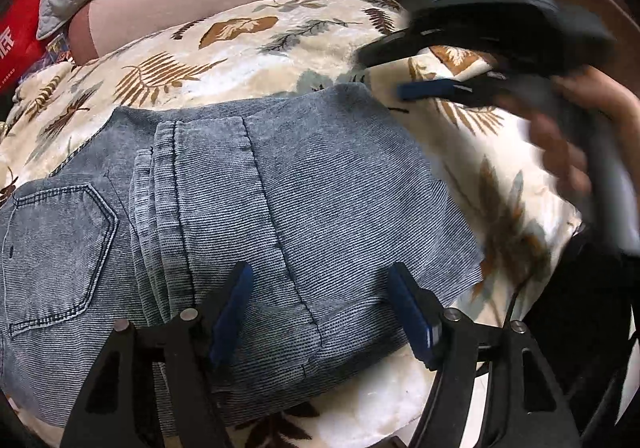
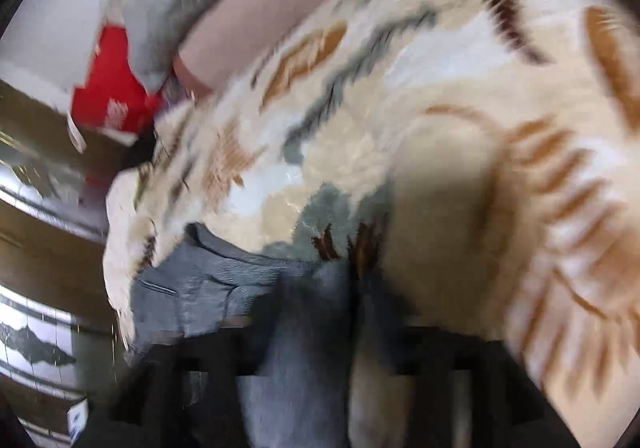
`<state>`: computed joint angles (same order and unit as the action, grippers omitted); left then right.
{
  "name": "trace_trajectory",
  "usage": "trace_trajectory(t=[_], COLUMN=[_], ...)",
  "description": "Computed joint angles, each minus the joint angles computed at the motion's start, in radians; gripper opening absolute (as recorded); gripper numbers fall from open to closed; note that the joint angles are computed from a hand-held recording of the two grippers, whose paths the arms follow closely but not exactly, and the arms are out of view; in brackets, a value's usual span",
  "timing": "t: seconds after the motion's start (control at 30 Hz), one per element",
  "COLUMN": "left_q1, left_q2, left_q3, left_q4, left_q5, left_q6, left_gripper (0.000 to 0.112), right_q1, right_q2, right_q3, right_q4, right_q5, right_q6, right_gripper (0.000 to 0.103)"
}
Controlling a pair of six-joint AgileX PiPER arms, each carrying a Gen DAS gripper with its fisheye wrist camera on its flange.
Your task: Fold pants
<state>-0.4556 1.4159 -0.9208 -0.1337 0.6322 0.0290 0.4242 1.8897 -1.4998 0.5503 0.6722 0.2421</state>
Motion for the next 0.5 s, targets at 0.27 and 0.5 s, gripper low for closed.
trace_trajectory(t=[0.27,0.5], left_q1=[0.132,-0.002], left_q2=[0.074,0.401], left_q3=[-0.237,-0.602], left_q4=[-0.213,0.023], left_q5=[0.131,0.291], left_q6=[0.148,0.008], left_gripper=[0.074,0.074], right_q1=[0.108,0.190], right_q2=[-0.354,-0.335], right_q3=[0.518,0.536], right_q4=[0.281,0.158], right_q5=[-0.127,-0.215], right_q6=[-0.088,0.074], right_gripper=[0.064,0.043])
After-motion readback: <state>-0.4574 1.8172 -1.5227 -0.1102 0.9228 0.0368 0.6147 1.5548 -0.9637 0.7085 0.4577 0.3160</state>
